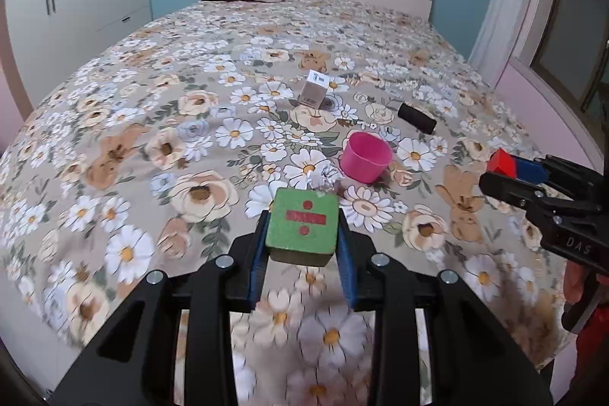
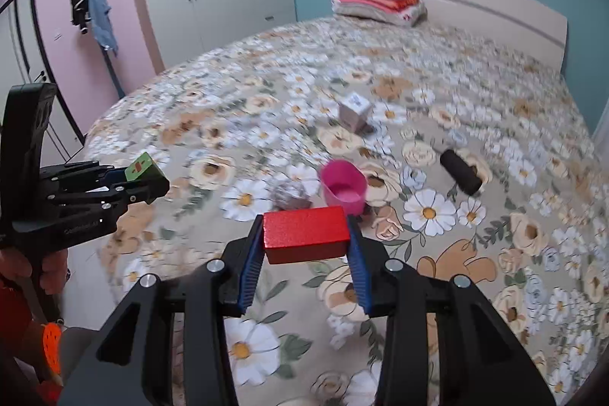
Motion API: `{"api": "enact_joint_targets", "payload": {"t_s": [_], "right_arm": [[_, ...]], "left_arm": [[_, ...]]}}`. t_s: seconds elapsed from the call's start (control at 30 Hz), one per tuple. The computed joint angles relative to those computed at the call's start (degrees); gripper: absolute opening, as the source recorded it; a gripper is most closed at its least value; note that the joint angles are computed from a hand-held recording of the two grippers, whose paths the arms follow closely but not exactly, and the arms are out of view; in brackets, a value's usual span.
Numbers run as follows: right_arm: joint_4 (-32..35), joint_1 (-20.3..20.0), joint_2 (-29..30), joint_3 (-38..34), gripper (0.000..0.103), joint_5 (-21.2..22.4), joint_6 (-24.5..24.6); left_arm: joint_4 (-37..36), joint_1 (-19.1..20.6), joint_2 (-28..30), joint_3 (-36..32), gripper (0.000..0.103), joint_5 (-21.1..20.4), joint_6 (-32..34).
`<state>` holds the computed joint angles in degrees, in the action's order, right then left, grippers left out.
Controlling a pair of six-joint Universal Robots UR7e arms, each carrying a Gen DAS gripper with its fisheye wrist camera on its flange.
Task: Collect trash
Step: 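Grasp the green cube with the left tool while the right tool grasps the red block, then carry the green cube and red block with both tools over the trash bin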
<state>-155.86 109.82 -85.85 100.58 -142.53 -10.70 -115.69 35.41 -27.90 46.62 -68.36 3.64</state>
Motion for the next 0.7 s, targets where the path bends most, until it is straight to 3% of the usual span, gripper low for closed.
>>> {"api": "enact_joint_targets", "payload": {"t_s": [0.4, 0.7], "right_arm": [[4.77, 15.19, 2.18, -0.68, 0.043, -5.16, 4.74], [9.70, 22.10, 5.55, -0.22, 0.043, -4.21, 8.28]], "left_arm": [[-2.18, -4.34, -18.90, 17.66, 0.033, 6.78, -4.39], [-2.15, -7.20, -32.68, 29.90, 0.033, 11.87, -7.81]]}}
